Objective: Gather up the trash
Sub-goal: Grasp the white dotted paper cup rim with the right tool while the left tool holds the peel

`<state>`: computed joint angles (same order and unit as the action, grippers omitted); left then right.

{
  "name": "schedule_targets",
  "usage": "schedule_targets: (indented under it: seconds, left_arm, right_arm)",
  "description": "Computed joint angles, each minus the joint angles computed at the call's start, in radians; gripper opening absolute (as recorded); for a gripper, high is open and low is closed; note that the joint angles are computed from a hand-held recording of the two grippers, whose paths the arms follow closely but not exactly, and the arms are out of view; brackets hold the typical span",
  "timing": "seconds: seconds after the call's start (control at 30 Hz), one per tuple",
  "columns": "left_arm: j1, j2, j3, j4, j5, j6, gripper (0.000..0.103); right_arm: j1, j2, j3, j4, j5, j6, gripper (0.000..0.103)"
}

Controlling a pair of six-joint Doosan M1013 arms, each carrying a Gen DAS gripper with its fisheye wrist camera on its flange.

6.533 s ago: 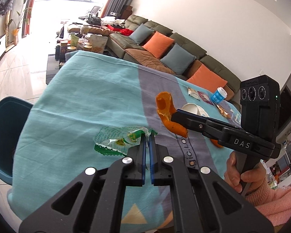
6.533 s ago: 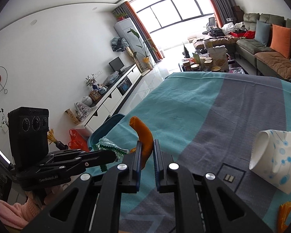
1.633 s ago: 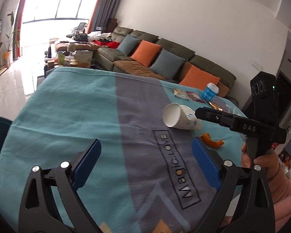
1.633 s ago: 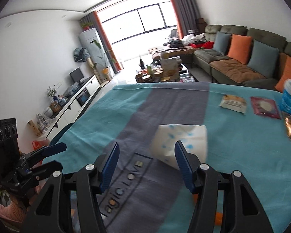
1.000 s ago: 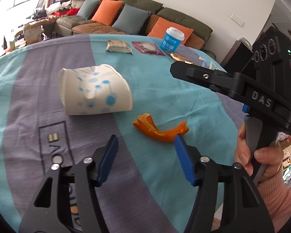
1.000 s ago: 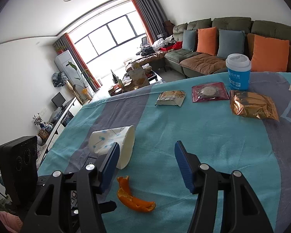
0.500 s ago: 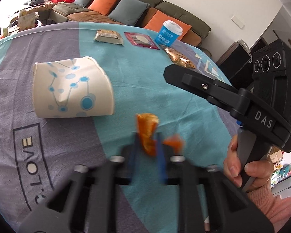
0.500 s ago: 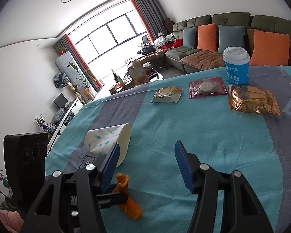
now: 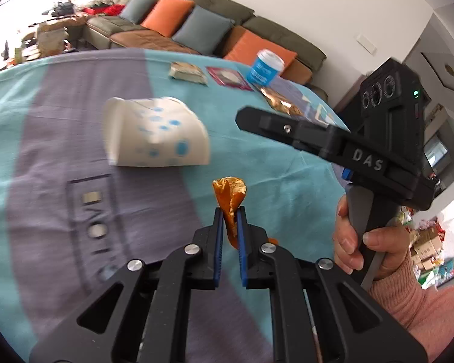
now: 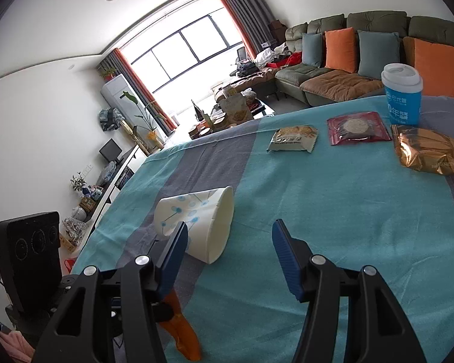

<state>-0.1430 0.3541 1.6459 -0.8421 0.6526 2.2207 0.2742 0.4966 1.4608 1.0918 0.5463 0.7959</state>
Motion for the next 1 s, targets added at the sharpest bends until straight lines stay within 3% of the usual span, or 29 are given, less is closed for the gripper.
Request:
schedule_targets:
  seconds: [0.53, 0.63, 0.77, 1.0]
  left_arm:
    - [0.107, -0.097, 0.109, 0.044, -0.153, -0.135, 0.009]
    - [0.121, -0.106, 0.122, 0.049, -0.167, -0.146, 0.009]
    - [0.135, -0.114, 0.136, 0.057, -0.183, -0.162, 0.009]
    - [0.148, -0.127, 0.154, 0.087, -0.215, -0.188, 0.009]
  right_arm:
    - [0.023, 0.063, -0.091, -0.042, 0.120, 0.090, 0.055]
    - [0.022, 0.071, -0.099, -0.038, 0.138, 0.106, 0.048]
    - [0.020, 0.075, -0.099, -0.036, 0.152, 0.123, 0.024]
    - [0.030, 0.052, -0.080, -0.007, 0.133, 0.049, 0.012]
